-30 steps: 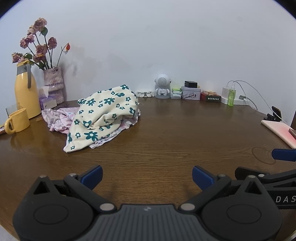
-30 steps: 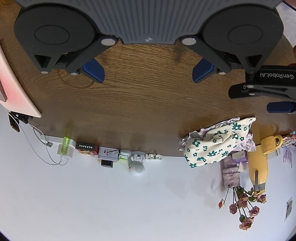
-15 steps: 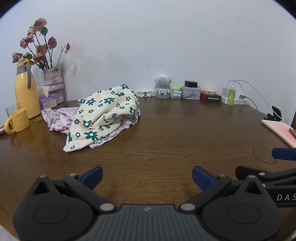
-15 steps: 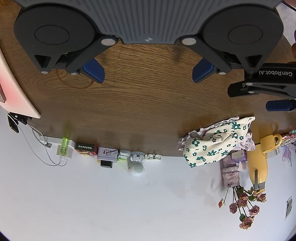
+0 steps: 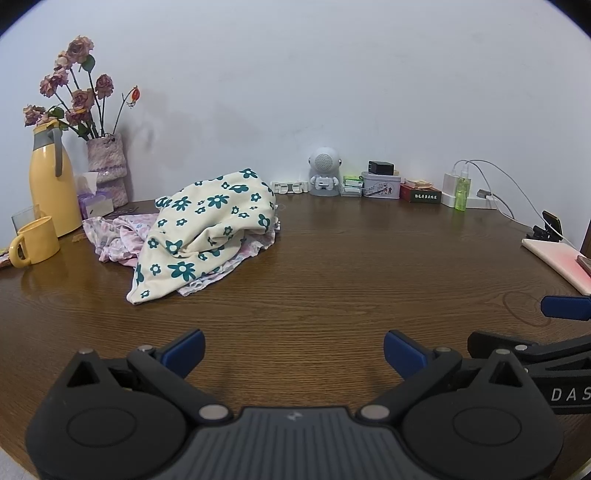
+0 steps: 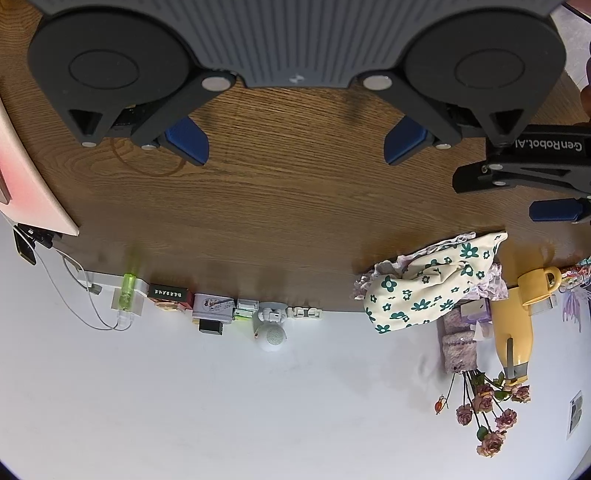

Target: Fold clothes

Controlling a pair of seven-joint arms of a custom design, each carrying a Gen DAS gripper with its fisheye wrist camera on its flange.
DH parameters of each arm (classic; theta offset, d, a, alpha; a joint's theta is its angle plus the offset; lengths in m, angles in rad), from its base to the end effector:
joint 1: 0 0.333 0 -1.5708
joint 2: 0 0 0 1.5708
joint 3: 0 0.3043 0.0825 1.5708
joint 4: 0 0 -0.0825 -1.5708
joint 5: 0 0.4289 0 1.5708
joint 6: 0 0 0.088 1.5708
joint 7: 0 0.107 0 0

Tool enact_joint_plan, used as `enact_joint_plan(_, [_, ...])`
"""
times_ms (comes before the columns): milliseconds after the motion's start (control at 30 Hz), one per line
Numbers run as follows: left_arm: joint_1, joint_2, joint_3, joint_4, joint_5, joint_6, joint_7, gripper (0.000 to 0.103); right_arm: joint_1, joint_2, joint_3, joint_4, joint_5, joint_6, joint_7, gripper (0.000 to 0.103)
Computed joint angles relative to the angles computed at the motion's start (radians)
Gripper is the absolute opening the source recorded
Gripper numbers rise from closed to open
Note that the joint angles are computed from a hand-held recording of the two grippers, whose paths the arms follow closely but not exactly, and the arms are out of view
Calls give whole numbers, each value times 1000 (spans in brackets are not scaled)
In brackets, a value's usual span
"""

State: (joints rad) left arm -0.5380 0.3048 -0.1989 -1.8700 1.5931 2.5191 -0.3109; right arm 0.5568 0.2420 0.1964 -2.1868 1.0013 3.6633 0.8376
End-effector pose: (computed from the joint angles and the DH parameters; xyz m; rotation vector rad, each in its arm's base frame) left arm 0.5048 -0.4609 0.3485 -1.5106 1.6264 -0.9344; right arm 0.5005 0.3143 0.3443 -1.7467 1.3186 -0.7702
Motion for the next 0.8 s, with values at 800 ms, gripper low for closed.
enact_joint_plan(800, [2, -2, -2, -7, 0, 0, -6, 103, -2, 2, -3, -1, -10, -10, 8, 103])
